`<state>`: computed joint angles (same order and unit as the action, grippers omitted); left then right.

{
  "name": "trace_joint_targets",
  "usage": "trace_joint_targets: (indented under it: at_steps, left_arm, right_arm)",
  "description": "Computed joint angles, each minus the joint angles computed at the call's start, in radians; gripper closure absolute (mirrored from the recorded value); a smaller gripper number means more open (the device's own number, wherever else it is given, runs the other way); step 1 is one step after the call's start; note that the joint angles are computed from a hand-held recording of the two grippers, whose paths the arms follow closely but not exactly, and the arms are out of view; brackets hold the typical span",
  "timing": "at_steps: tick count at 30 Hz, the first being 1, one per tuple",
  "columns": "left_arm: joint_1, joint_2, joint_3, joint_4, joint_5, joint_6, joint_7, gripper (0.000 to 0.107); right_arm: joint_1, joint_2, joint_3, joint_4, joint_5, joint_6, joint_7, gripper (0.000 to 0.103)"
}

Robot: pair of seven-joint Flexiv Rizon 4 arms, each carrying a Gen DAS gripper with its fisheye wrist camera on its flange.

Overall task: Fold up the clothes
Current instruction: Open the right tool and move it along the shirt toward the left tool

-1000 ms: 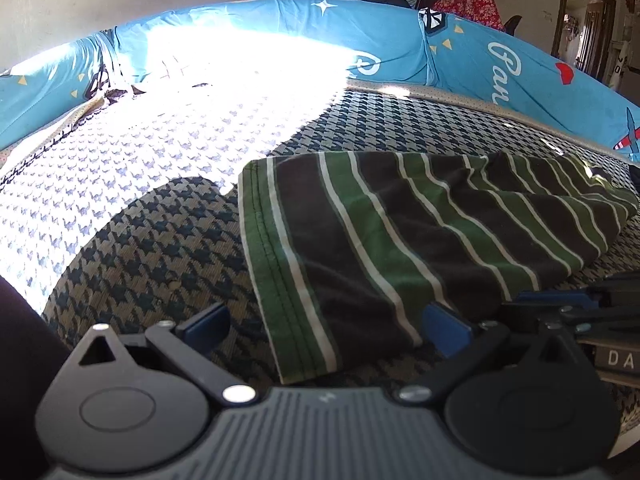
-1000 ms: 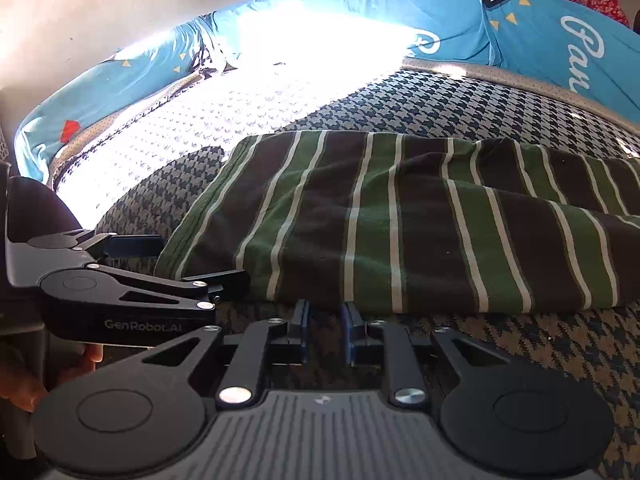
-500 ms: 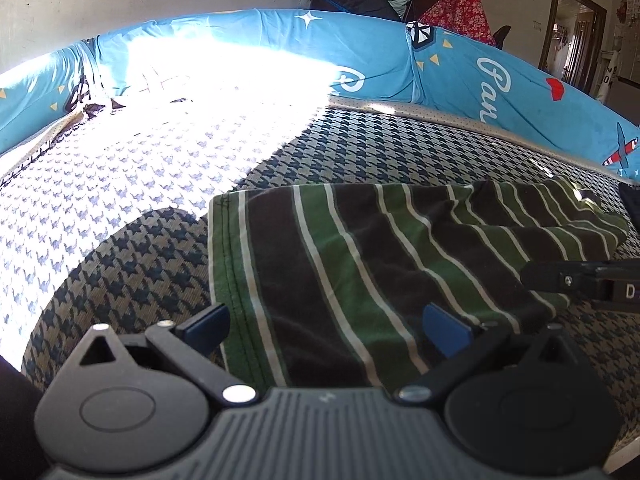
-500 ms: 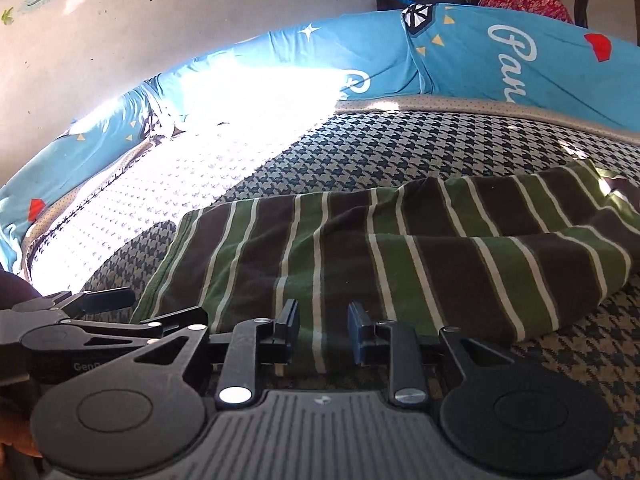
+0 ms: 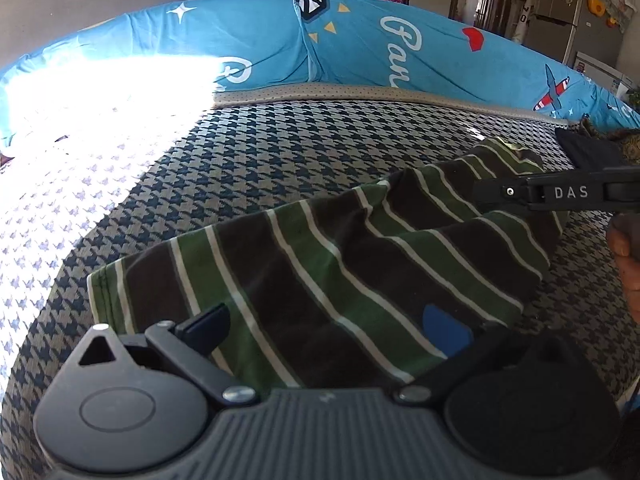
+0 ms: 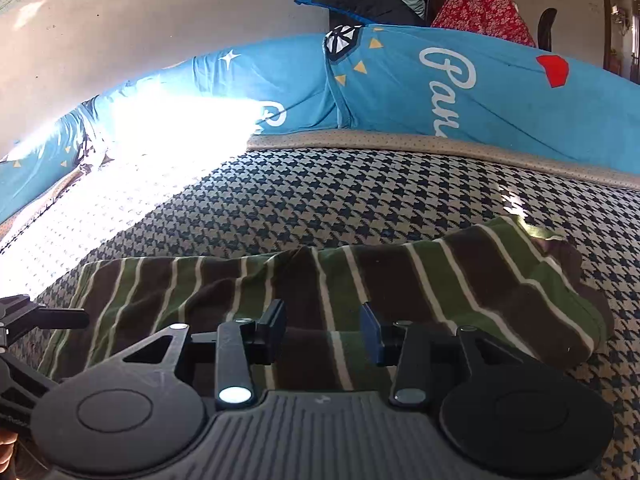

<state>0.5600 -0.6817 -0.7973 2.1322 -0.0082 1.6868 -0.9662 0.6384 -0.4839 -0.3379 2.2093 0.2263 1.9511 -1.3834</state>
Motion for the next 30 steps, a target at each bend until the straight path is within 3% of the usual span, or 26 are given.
trace_joint_targets:
  at_steps: [4, 7, 12, 21, 30]
  left_arm:
    - [-0.027, -0.025, 0.007, -0.025, -0.020, -0.020, 0.000, 0.004]
    - [-0.037, -0.039, 0.005, -0.037, -0.050, -0.054, -0.012, 0.004]
    - [-0.046, -0.050, -0.001, -0.047, -0.065, -0.054, 0.000, 0.004]
    - [-0.046, -0.047, -0.010, -0.056, -0.107, -0.083, 0.004, 0.004]
    - [-0.053, -0.039, -0.006, -0.053, -0.126, -0.085, 0.014, 0.004]
  right_arm:
    - [-0.060, -0.020, 0.023, -0.049, -0.026, -0.019, 0.023, 0.053]
    - [-0.042, -0.046, -0.018, -0.078, -0.043, -0.027, 0.013, 0.048]
    - [-0.070, -0.068, -0.011, -0.114, -0.097, -0.042, -0.018, 0.037]
    - [-0.082, -0.114, -0.022, -0.175, -0.178, -0.091, -0.031, 0.036]
    - [-0.172, -0.148, 0.049, -0.216, -0.262, -0.114, -0.041, 0.038]
